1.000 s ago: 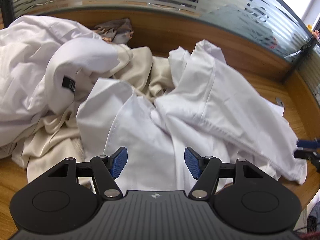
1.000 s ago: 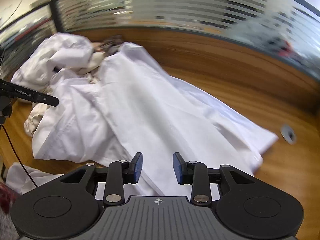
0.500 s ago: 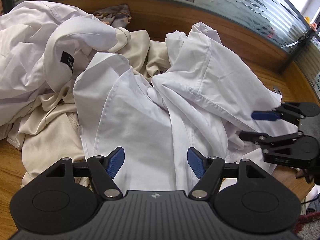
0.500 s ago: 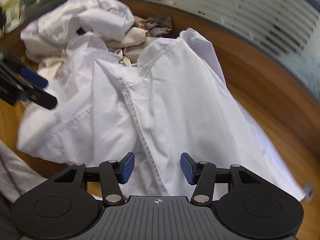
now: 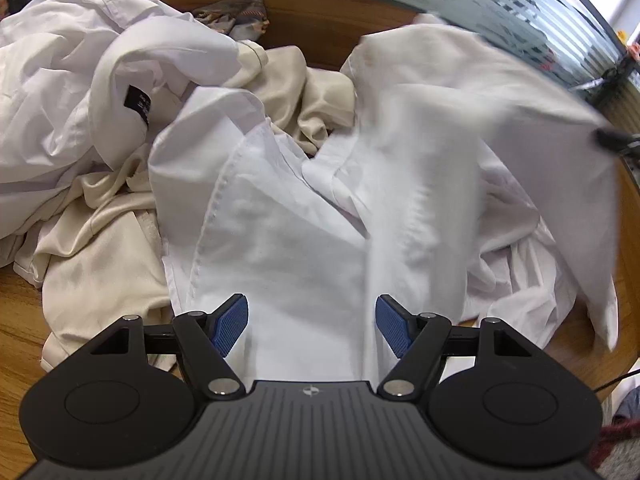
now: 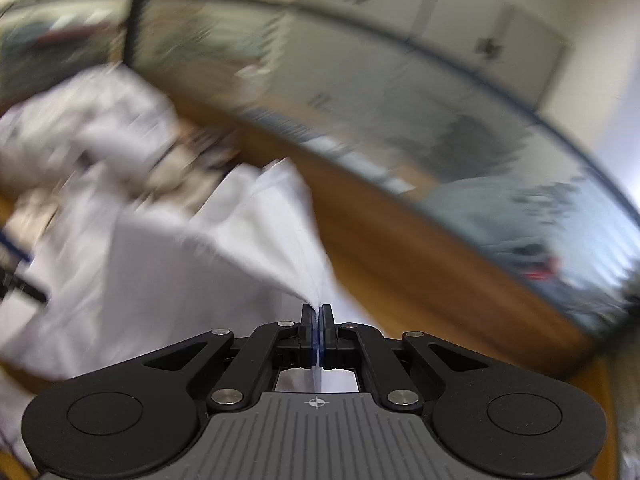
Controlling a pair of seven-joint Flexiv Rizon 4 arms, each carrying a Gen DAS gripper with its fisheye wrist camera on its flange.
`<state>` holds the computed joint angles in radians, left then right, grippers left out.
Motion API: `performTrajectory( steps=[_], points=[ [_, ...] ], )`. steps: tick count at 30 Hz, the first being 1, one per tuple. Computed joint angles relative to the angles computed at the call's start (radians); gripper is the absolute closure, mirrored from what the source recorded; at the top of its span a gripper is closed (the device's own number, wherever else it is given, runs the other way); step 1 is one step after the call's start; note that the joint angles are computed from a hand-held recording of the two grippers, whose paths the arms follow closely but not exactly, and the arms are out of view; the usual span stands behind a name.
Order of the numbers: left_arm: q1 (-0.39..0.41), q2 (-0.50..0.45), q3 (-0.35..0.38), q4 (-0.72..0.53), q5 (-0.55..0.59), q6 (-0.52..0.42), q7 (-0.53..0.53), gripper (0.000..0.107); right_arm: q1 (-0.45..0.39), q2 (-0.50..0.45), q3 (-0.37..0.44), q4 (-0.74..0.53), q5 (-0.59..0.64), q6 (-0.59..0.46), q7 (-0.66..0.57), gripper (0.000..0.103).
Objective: Fold clothes
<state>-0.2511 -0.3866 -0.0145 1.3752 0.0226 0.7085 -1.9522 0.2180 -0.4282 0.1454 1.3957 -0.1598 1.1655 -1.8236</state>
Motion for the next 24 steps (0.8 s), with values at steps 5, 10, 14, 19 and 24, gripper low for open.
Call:
performTrajectory(
  steps=[5, 10, 14, 19, 24],
  points=[
    [0.005, -0.012, 0.003, -0.032, 0.009, 0.000, 0.007, 0.031, -0.022, 0.025, -0.098, -0.036, -0.033, 0.046, 0.184, 0.100],
    [-0.010, -0.031, 0.012, -0.082, 0.039, -0.019, -0.006, 0.031, -0.028, 0.085, -0.221, 0.044, -0.192, 0.085, 0.405, 0.100],
    [-0.017, -0.033, 0.010, -0.086, 0.045, -0.008, -0.012, 0.031, -0.041, 0.154, -0.296, 0.164, -0.363, 0.060, 0.590, 0.100],
    [-0.007, -0.016, -0.023, -0.035, -0.002, 0.032, 0.079, 0.030, -0.101, 0.220, -0.294, 0.276, -0.463, -0.050, 0.717, 0.100],
    [0.008, 0.002, -0.071, 0.038, -0.092, 0.085, 0.258, 0.029, -0.176, 0.236, -0.225, 0.333, -0.438, -0.145, 0.685, 0.100]
  ],
)
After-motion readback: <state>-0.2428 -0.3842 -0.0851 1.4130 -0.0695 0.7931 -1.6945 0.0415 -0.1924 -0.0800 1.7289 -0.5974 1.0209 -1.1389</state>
